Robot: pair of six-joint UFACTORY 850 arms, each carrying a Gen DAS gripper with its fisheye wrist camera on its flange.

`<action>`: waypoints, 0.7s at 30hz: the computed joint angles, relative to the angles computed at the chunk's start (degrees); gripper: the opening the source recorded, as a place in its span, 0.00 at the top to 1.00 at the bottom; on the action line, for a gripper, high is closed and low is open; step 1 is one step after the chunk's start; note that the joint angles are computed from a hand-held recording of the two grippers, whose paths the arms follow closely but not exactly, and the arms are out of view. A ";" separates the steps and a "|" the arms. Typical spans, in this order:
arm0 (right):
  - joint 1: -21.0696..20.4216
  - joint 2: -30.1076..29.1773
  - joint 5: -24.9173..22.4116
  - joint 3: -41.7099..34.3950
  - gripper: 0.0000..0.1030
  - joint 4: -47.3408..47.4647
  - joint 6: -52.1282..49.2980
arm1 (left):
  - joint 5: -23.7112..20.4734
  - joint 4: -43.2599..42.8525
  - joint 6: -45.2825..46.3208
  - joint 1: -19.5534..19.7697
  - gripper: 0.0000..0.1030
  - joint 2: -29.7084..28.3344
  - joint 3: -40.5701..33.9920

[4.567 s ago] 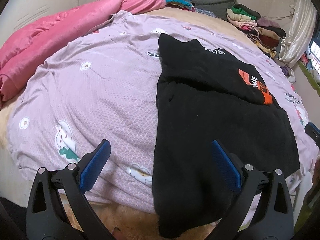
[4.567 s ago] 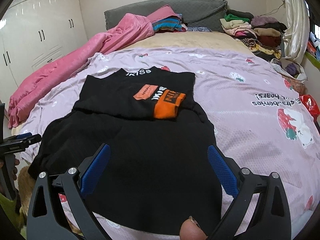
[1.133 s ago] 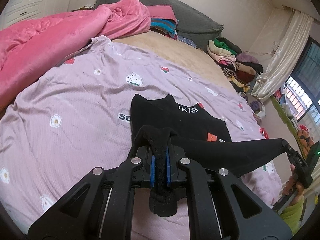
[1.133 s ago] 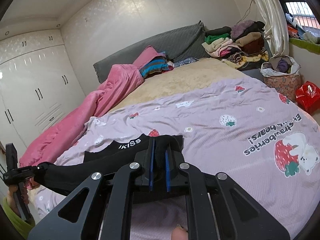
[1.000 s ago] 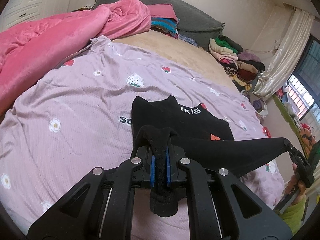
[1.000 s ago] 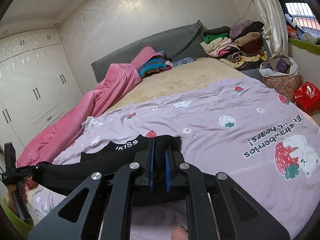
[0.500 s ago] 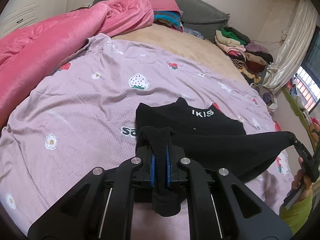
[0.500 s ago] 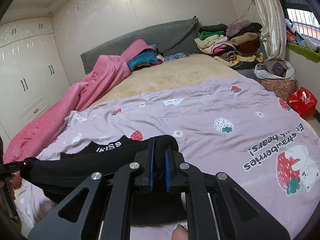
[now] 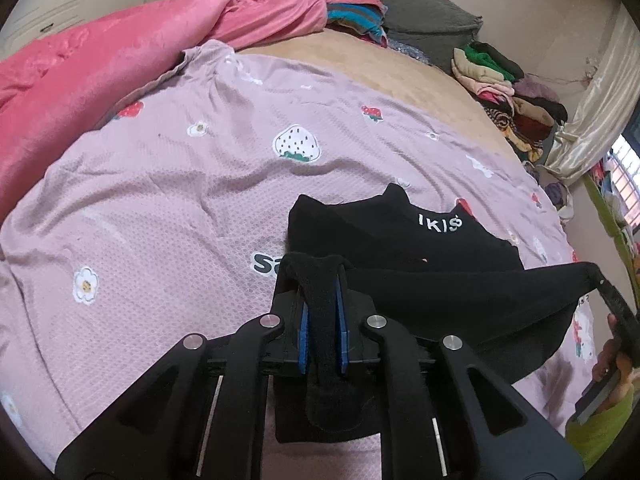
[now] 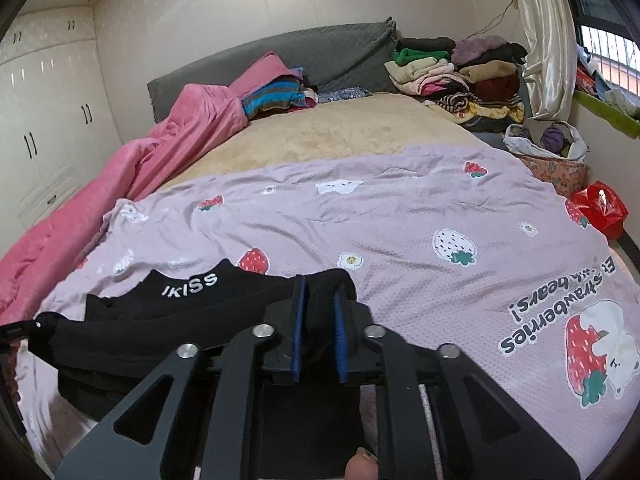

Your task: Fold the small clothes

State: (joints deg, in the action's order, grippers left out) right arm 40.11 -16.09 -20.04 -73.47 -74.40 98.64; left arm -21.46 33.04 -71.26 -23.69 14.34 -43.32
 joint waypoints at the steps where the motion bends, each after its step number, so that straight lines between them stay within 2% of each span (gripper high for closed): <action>1: 0.34 -0.19 -1.39 -0.04 0.70 -1.29 0.78 | -0.33 1.77 -2.02 -0.19 0.88 0.07 0.12; 2: 0.46 -0.15 -1.60 0.08 0.60 -2.27 1.49 | -1.21 3.92 -4.31 -0.55 0.79 0.11 0.09; 3: 0.57 -0.03 -1.73 0.33 0.60 -3.22 2.33 | -2.32 6.72 -7.18 -1.04 0.61 0.40 0.18; 4: 0.70 0.14 -1.91 0.57 0.60 -3.24 2.25 | -2.82 9.58 -10.28 -1.38 0.56 1.15 0.59; 9: 1.71 1.37 -1.80 2.38 0.60 -5.53 1.54 | -5.63 14.97 -14.82 -3.20 0.56 3.11 1.19; 14: 3.06 2.09 -0.90 3.88 0.60 -4.26 -2.30 | -8.21 18.78 -17.96 -7.18 0.56 4.30 2.37; 15: 3.25 2.13 -0.67 4.07 0.60 -3.20 -3.90 | -8.33 19.10 -18.42 -7.74 0.58 4.30 2.61; 17: 3.53 2.21 0.33 4.44 0.62 -1.00 -6.62 | -8.05 18.64 -18.53 -8.83 0.68 4.32 3.38; 19: 3.81 2.08 1.18 4.53 0.71 2.22 -10.15 | -8.06 17.39 -17.62 -9.88 0.91 4.10 4.09; 21: 4.05 1.92 2.38 4.71 0.76 6.76 -15.18 | -7.94 14.81 -15.03 -10.35 0.95 3.18 4.42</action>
State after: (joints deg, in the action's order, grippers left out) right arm 44.16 -14.17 -17.66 -68.76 -67.64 83.46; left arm -29.39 47.85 -86.29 -34.04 17.52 -38.90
